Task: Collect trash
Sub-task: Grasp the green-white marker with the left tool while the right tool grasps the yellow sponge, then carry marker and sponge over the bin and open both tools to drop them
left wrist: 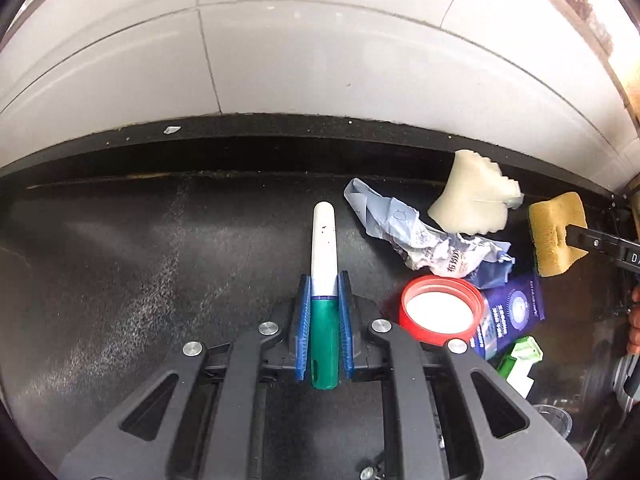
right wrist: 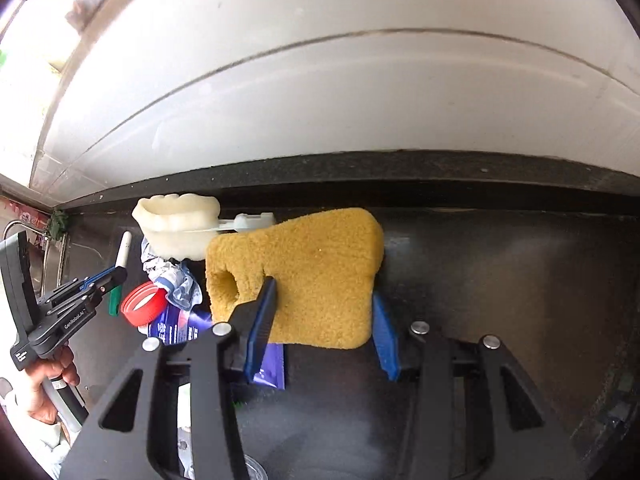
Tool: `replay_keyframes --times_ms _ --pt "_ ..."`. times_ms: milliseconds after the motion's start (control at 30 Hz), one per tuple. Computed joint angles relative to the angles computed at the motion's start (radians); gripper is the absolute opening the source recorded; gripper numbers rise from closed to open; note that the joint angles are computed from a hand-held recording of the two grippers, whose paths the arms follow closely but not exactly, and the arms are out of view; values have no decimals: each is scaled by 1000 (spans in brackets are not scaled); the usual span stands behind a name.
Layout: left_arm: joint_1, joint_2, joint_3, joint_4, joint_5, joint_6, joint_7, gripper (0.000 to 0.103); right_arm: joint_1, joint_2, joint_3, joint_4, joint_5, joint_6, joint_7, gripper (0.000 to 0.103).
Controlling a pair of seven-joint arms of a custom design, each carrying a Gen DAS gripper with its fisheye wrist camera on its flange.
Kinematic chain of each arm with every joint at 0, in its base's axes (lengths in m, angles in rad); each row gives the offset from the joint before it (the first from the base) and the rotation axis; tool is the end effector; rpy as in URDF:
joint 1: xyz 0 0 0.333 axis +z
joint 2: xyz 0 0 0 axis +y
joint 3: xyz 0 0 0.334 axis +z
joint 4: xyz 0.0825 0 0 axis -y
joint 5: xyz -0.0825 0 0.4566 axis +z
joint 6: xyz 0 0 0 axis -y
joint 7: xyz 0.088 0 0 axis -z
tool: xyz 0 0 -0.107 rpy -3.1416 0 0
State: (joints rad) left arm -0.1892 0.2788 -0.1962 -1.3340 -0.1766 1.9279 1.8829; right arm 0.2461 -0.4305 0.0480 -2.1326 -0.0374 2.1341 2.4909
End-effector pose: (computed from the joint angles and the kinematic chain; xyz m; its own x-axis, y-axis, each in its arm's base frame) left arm 0.6949 -0.2722 0.6253 -0.6159 -0.7781 0.1233 -0.7583 0.5430 -0.3608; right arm 0.5008 0.1539 0.6324 -0.5105 -0.8068 -0.2976 -0.7530 0.5865 -0.2983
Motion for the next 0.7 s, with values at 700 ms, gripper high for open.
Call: replay_keyframes --times_ms 700 --pt "221 -458 132 -432 -25 32 -104 12 50 -19 75 140 -112 -91 -15 32"
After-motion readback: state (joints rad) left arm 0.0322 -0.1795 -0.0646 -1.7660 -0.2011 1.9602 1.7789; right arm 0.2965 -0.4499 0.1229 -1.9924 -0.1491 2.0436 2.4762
